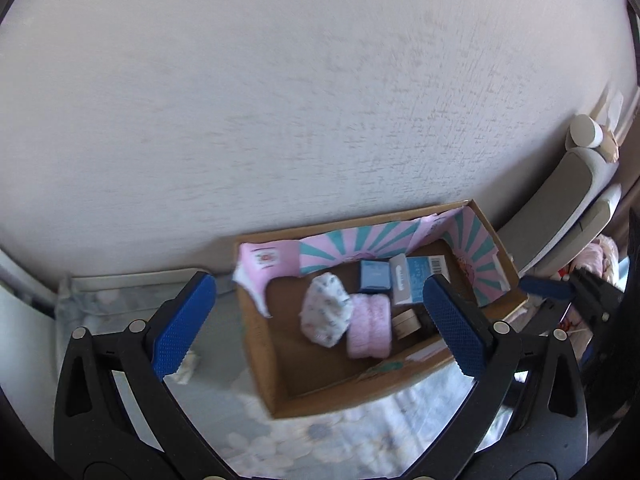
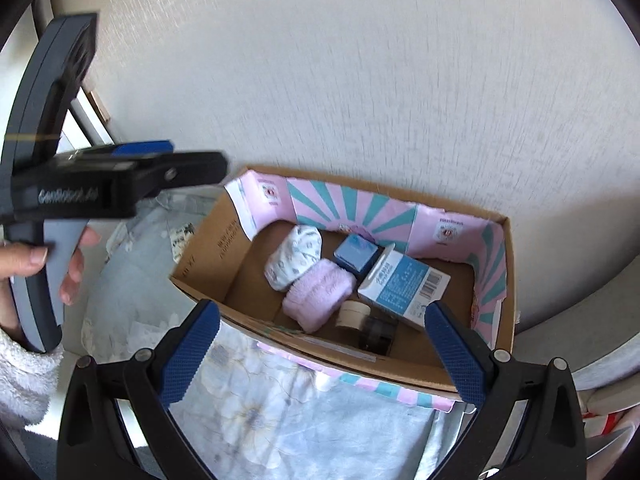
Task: Organize objects
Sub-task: 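Withdraw both open tools from the box back over the bed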
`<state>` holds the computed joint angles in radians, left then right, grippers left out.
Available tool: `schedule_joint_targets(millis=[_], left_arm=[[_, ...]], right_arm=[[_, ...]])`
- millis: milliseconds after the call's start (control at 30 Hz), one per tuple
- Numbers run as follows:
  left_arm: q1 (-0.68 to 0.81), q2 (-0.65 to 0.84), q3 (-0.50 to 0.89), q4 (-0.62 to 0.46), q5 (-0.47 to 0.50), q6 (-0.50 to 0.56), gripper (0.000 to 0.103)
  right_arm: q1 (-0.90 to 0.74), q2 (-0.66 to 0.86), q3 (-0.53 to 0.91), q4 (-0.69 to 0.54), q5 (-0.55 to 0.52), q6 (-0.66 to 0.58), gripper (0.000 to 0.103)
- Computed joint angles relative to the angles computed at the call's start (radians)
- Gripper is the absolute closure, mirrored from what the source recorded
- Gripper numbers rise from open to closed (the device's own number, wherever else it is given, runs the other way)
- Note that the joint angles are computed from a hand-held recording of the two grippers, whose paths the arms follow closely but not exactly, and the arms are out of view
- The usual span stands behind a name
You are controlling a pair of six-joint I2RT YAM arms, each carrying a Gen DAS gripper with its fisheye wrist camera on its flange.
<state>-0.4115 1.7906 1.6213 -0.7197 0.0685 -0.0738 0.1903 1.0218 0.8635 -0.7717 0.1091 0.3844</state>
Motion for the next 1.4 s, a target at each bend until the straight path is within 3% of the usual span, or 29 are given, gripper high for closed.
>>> schedule_joint_targets(millis=[100, 400, 600, 800, 1133, 1400], left_arm=[[0.034, -0.084, -0.062, -0.001, 0.002, 0.051, 0.0], [0.241, -0.267, -0.192, -0.061, 0.129, 0.225, 0.0], [0.403, -0.328, -0.239, -0.097, 0.227, 0.361, 0.0], [0.525, -0.29, -0.233, -0.166, 0.339, 0.506, 0.0], [0.596, -0.138, -0.261, -0.171, 0.405, 0.673, 0.0], [0.551, -0.02, -0.349, 0.023, 0.392, 0.708, 0.0]], right_arm=[[0.091, -0.005, 0.033, -0.015, 0.075, 0.063, 0.001], [0.436, 0.087, 0.147, -0.048, 0.372, 0.296, 0.001], [0.606, 0.216, 0.23, -0.056, 0.465, 0.434, 0.001], [0.708, 0.351, 0.301, -0.066, 0.496, 0.554, 0.001], [0.807, 0.551, 0.317, 0.025, 0.494, 0.739, 0.001], [0.855, 0.73, 0.322, 0.137, 0.49, 0.821, 0.001]])
